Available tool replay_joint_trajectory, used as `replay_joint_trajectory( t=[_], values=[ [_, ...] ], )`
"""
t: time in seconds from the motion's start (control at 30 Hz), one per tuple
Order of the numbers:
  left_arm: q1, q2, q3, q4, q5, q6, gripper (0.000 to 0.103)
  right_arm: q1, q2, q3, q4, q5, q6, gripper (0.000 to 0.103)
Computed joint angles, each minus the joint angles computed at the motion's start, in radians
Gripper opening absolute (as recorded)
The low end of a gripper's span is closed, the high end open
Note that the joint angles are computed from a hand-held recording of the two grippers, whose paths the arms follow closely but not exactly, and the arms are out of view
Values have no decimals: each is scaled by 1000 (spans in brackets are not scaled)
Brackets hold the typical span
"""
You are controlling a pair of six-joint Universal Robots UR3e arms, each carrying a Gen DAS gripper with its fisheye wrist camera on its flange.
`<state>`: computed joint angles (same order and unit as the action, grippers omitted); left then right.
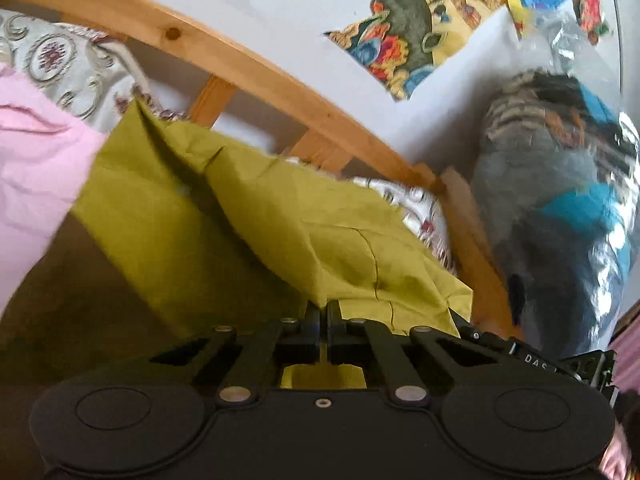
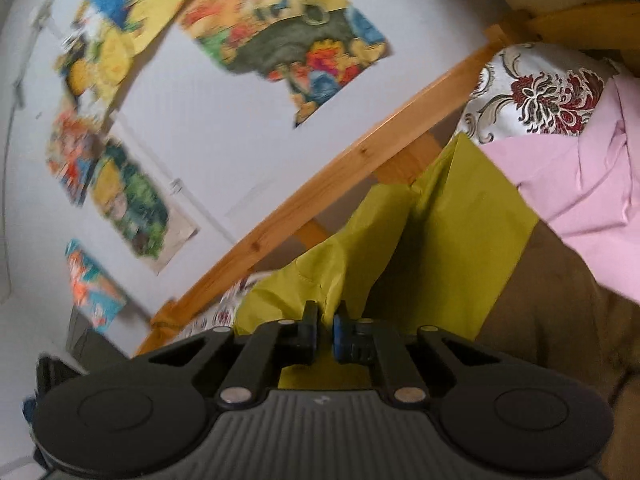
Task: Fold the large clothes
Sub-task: 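Fold the hood down onto the jacket body with the right tool, then open the right tool and withdraw both tools from the folded jacket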
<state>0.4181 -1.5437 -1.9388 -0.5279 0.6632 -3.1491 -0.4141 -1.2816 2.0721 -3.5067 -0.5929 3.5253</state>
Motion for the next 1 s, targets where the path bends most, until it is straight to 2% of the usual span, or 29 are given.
replay_joint_trajectory(
  t=[0.07,0.17,0.3,0.4,0.47,0.5,0.53,0.57,0.63,0.67,0.73,0.83,0.9,0.97,1.0],
  values=[
    [-16,10,-27,-23,72,56,0,1,-34,105,-25,-6,-69,8],
    [-53,-40,-89,83,178,69,0,42,-9,193,-41,-79,-125,8],
    [-96,-143,-113,206,308,51,0,134,107,192,-85,-200,-125,9],
    [-106,-154,-120,233,339,71,3,183,136,169,-74,-257,-162,12],
    [-94,-114,-137,226,335,92,18,184,96,169,-32,-275,-202,25],
    [-88,-85,-147,217,342,105,23,172,67,185,-25,-278,-227,38],
    [-84,-54,-157,206,351,116,36,155,30,206,-10,-278,-261,49],
    [-83,-27,-168,203,356,117,49,137,-12,220,10,-276,-298,53],
    [-67,24,-192,219,344,104,61,116,-88,252,7,-312,-365,67],
    [-65,34,-197,243,343,97,62,114,-100,260,-28,-336,-388,71],
    [-87,9,-160,309,372,72,63,127,-112,239,-99,-404,-409,85],
    [-173,-159,-6,475,486,-7,66,221,-28,51,-93,-541,-449,88],
    [-215,-305,127,577,522,-67,66,302,90,-133,-64,-640,-515,88],
    [-249,-448,276,636,545,-109,66,364,212,-306,-31,-704,-568,84],
    [-270,-518,359,640,569,-114,66,397,281,-408,-4,-746,-609,78]
  ],
)
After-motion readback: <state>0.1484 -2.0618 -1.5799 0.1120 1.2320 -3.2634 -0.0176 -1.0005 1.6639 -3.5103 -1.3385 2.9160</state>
